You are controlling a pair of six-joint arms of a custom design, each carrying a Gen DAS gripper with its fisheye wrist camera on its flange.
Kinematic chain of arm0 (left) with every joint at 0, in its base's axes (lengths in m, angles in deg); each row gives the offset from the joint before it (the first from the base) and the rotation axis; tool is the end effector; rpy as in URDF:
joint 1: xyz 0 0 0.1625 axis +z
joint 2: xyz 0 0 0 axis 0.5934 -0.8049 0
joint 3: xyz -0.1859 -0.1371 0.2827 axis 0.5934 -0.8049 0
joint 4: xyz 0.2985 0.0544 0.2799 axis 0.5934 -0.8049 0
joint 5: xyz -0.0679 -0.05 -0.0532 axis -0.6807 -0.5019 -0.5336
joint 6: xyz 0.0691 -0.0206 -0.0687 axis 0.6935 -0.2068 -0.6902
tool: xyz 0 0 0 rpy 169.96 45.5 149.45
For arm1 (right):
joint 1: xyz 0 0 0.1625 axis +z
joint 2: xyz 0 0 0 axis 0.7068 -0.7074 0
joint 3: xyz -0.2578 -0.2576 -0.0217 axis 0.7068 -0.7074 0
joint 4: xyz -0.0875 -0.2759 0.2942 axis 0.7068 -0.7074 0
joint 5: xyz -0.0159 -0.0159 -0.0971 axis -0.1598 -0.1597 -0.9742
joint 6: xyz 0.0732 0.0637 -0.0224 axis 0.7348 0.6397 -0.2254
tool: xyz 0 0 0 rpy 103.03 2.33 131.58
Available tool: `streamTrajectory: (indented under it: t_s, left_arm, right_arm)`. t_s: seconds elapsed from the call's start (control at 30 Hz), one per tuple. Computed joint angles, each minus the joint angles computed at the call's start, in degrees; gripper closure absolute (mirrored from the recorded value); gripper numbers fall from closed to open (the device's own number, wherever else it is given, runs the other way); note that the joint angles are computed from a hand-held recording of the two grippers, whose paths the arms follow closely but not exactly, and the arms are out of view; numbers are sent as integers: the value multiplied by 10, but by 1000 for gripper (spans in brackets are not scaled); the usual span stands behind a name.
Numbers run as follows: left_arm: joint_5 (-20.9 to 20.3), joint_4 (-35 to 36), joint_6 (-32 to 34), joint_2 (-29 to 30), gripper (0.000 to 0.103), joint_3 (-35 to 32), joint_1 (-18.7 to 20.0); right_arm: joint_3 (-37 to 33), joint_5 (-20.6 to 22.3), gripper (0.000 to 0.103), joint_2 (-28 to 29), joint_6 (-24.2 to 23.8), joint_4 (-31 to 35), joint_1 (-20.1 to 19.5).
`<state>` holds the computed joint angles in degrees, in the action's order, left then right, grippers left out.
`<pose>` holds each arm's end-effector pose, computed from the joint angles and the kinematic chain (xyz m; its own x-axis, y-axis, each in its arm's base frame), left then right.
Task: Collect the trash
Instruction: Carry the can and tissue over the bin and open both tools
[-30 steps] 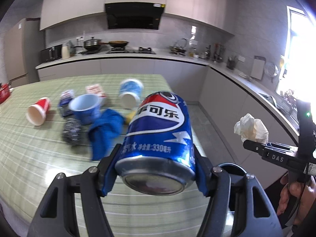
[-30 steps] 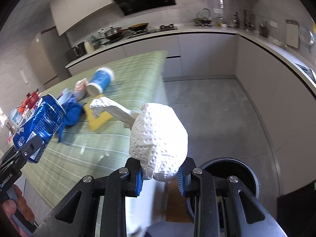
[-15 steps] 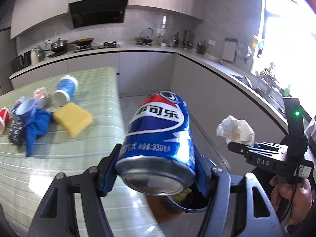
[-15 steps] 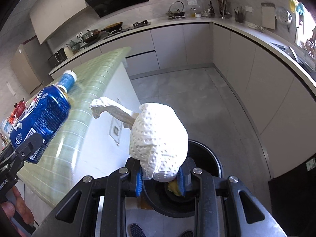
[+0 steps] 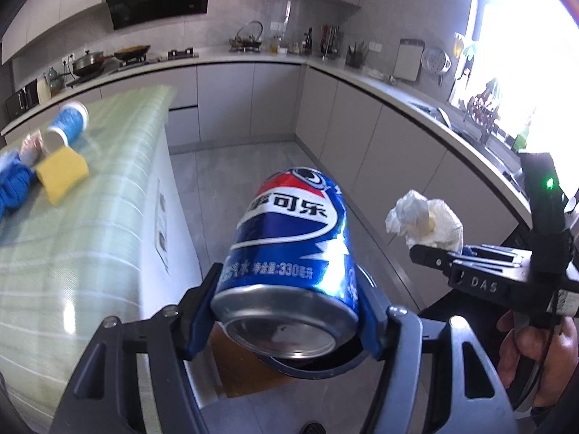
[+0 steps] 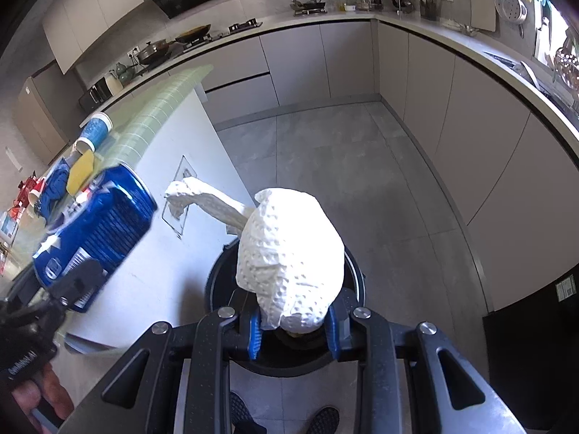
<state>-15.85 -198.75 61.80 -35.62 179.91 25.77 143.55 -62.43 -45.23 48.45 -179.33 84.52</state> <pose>-0.1028 -0.5514 0.4094 -0.6394 0.6336 -0.4355 0.7581 0.6140 -0.2198 0.4374 -0.4547 0.0644 -0.7644 0.3681 0.5294 -0.1111 0.7336 -0.6705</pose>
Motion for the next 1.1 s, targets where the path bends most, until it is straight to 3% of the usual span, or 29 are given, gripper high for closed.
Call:
streamTrajectory:
  t_s: [0.43,0.57,0.6,0.63,0.67,0.87,0.97,1.1]
  left_arm:
    - [58,-31,-33,29,37,90,23]
    - [38,-44,-49,51,34,92,41]
    - [37,-56,-52,53,23,96,45]
    - [52,-70,-61,56,9,101,47]
    - [73,-74,-75,61,8,103,49]
    - [118,-91,-84,39,8,126,37]
    - [138,-83,-92,29,5,135,20]
    - [129,-54,-103,24,4,120,4]
  right_arm:
    - [47,88,73,16,-90,-108,-63]
    - [38,130,71,33,-123,-135,-90]
    - [35,140,65,37,-134,-140,-96]
    - [31,146,30,45,-147,-154,-105]
    - [29,137,0,50,-148,-163,-110]
    - [61,102,0,20,-124,-194,-126]
    - [74,86,0,-2,-94,-163,-122]
    - [83,74,0,-25,-55,-108,-108]
